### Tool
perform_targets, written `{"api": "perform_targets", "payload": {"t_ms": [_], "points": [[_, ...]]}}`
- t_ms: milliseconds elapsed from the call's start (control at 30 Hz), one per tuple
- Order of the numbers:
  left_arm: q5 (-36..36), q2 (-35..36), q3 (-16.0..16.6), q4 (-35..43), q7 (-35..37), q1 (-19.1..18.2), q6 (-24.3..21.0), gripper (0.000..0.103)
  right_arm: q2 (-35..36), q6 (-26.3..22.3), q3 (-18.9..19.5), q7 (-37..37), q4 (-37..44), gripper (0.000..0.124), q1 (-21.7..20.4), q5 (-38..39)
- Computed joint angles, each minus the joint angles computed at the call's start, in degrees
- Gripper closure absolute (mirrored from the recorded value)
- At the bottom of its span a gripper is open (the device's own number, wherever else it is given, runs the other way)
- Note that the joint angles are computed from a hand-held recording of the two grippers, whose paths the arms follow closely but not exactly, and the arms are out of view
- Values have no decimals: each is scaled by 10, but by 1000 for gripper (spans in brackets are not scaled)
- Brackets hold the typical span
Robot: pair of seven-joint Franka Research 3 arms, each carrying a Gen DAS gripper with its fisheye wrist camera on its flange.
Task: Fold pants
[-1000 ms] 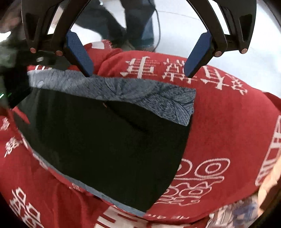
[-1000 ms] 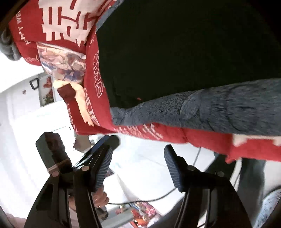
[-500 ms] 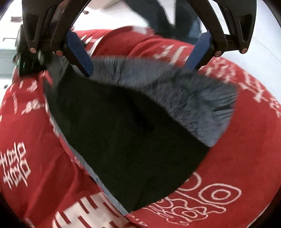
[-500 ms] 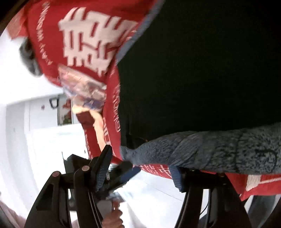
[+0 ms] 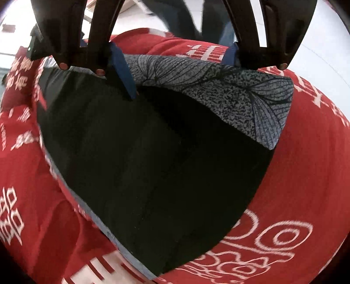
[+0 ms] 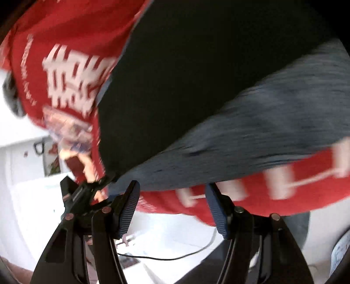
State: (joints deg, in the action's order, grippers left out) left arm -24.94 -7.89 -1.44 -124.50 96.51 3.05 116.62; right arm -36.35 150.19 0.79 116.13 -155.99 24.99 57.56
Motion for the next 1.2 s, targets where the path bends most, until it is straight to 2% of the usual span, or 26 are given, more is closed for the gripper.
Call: {"api": "perform_targets", "payload": {"t_ms": [133, 233, 333, 400, 500, 533, 567, 600, 633, 667, 700, 733, 800, 867, 967, 1067, 1200], "points": [[21, 2, -5, 5, -2, -3, -7, 31, -25, 40, 2, 18, -27, 57, 1, 32], [30, 0, -7, 3, -13, -4, -4, 31, -38, 76, 28, 61, -40, 57, 1, 28], [39, 5, -13, 6, -20, -10, -1, 31, -48, 114, 23, 74, -59, 60, 28, 49], [31, 7, -11, 8, -20, -11, 2, 31, -46, 142, 5, 56, -60, 61, 50, 68], [5, 4, -7, 4, -15, -11, 11, 31, -28, 193, -43, -43, -36, 69, 96, 119], [0, 3, -5, 2, -11, -10, 11, 31, -22, 186, -49, -57, -28, 69, 93, 115], [-1, 5, -5, 0, -10, -10, 12, 40, -16, 173, -51, -62, -24, 70, 86, 109], [9, 7, -7, -2, -14, -9, 15, 44, -15, 161, -51, -64, -25, 71, 81, 110], [5, 4, -4, -4, -7, -7, 14, 44, -17, 148, -48, -57, -30, 75, 75, 111], [0, 4, -2, -4, -4, -6, 13, 51, -19, 145, -43, -53, -36, 88, 72, 120], [4, 5, -2, -3, -4, -5, 13, 62, -22, 144, -37, -44, -42, 98, 69, 130], [7, 7, -1, -1, -3, -3, 10, 66, -25, 136, -26, -18, -49, 117, 56, 123], [-16, 9, 8, 1, 5, 4, -1, 77, -26, 134, -21, -8, -49, 117, 49, 126], [-32, 11, 11, 9, 3, 10, -16, 77, -21, 80, -8, 27, -26, 117, 6, 33], [-35, 1, 6, 25, 0, 10, -19, 77, -8, 24, -25, 14, 20, 117, -17, -30], [-46, 1, 4, 57, -16, 6, -16, 77, 41, -38, -56, -41, 104, 117, -36, -72], [-56, 38, -9, 134, -52, -4, 17, 77, 156, -129, -103, -144, 258, 117, -54, -75]]}}
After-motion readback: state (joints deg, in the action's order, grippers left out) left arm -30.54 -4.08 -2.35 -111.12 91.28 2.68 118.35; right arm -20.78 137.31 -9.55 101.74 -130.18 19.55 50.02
